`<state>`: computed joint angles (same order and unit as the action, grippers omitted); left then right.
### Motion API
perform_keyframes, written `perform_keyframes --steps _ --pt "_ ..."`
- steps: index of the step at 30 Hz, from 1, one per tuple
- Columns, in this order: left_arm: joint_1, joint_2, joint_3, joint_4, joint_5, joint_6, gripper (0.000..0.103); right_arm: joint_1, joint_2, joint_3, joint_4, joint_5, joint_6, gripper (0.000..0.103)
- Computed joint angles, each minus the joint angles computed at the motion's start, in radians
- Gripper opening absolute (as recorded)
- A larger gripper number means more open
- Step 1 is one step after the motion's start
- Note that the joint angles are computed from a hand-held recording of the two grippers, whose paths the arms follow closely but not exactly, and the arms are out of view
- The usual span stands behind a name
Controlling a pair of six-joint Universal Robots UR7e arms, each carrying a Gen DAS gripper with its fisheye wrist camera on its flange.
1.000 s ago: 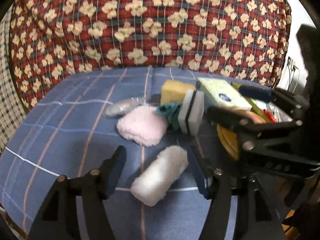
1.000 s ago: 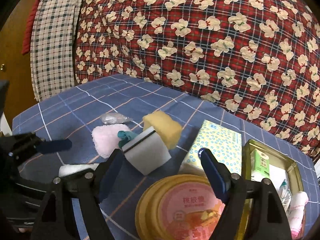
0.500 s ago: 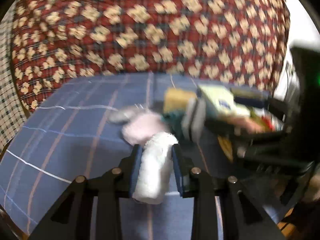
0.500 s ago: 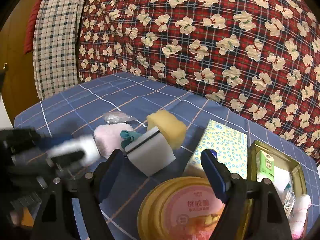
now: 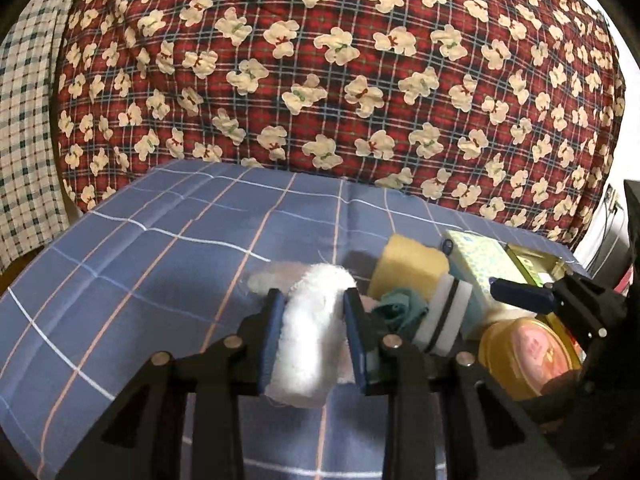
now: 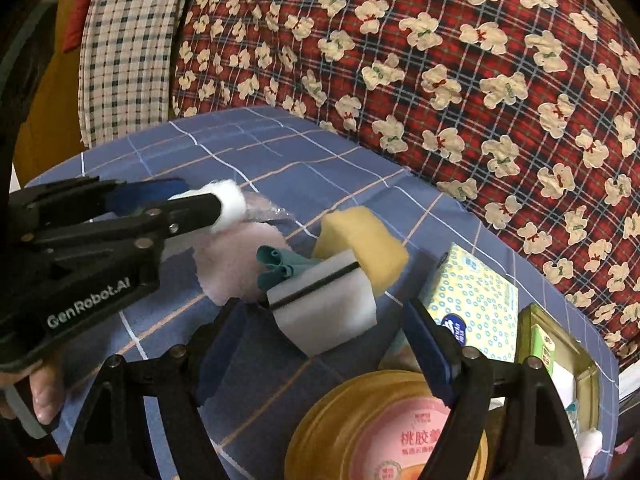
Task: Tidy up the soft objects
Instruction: 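Grasp the white fluffy roll with the left tool while the right tool grasps the white eraser sponge, then lift and carry the white roll and eraser sponge toward the tray with both tools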
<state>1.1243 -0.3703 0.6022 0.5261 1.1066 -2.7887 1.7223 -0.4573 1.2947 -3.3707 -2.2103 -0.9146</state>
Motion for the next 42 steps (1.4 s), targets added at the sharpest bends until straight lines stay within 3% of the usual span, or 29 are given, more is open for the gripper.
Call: perform_keyframes --steps 9,10,12,18,36,42 --pt "0.001 0.009 -0.012 -0.002 0.007 -0.005 0.029 0.006 0.034 -0.053 0.039 -0.049 -0.024 0.081" --pt "0.001 0.005 -0.004 -0.008 0.01 0.0 0.029 0.003 0.029 -0.048 0.046 -0.04 -0.005 0.076" --pt "0.002 0.003 -0.001 -0.009 0.016 -0.001 0.029 -0.003 0.015 -0.034 0.072 -0.018 0.035 0.048" --pt "0.003 0.011 -0.019 0.008 0.022 -0.008 0.029 -0.018 -0.018 0.017 0.066 0.051 0.098 0.037" --pt "-0.013 -0.07 0.151 -0.165 -0.001 0.065 0.029 -0.037 -0.027 0.149 -0.317 0.257 0.023 0.033" --pt "-0.017 -0.088 0.188 -0.203 0.0 0.092 0.029 -0.042 -0.025 0.144 -0.339 0.274 0.037 0.033"
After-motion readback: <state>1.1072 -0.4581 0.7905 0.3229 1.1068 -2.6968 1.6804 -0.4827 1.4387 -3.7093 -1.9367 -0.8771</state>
